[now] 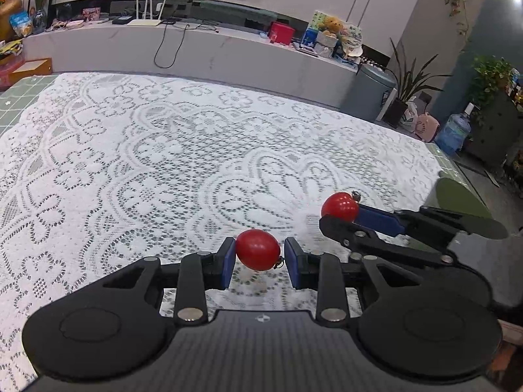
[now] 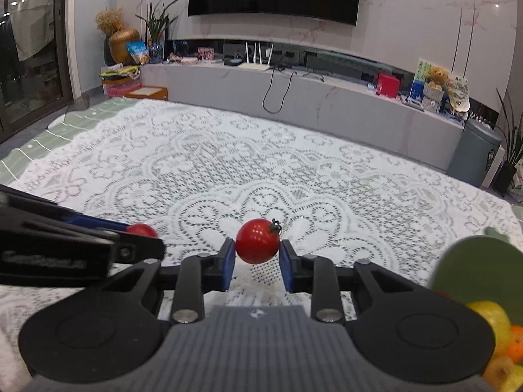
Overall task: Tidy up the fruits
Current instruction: 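Carry both tomatoes into the green colander and open both tools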
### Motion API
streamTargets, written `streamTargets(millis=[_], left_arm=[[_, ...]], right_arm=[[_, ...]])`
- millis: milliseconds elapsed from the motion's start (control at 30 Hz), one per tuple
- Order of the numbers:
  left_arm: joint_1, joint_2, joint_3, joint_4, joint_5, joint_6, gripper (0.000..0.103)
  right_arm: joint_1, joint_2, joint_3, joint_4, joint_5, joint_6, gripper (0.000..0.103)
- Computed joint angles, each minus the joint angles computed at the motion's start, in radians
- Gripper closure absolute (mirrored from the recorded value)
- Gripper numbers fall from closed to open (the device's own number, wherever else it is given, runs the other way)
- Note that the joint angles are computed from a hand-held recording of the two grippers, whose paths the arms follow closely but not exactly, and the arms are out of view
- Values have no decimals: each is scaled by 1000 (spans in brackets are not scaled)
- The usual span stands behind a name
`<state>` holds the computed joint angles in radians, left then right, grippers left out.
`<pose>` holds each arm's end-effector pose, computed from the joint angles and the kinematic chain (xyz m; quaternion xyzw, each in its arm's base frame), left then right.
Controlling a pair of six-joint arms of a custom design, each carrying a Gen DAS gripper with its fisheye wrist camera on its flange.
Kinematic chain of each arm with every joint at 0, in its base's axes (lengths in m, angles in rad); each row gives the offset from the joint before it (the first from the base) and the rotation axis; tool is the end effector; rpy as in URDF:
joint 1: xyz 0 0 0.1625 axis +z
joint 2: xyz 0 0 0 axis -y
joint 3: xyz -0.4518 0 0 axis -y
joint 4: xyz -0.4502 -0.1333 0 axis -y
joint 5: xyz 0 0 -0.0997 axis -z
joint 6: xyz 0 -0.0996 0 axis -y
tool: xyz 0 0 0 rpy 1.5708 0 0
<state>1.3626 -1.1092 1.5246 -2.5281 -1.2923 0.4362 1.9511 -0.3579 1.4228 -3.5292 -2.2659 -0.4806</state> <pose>0.0026 -0.7650 0.3547 0.2669 0.9169 -0.2481 0.1630 0.3479 -0.6831 -0.0433 0.2201 -0.8320 0.3903 0.3271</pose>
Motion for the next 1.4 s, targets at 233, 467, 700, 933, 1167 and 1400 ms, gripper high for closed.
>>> streamTargets(millis=[233,467,700,933,1167,1400], left_arm=[[-25,-44,43,-5,-22,5,67],[-60,-91,96,-25,-38,22,67],[-102,-126,156,-31,-63,57,67],[-147,-131,200,-21,-85,111,67],[-177,-109,213,-2,-95,149,67],[-203,-70,204,20,-95,182,67]], right_arm=[[42,-66,119,-115,-23,15,78],[70,-141,233,-229,-62,17,77],[86,-205,338,-350,-134,-1,77],[89,-244,394,-460,-205,-49,77],[78,-269,427,-467,-260,-70,77],[58,-283,441,-414,-294,-58,78]])
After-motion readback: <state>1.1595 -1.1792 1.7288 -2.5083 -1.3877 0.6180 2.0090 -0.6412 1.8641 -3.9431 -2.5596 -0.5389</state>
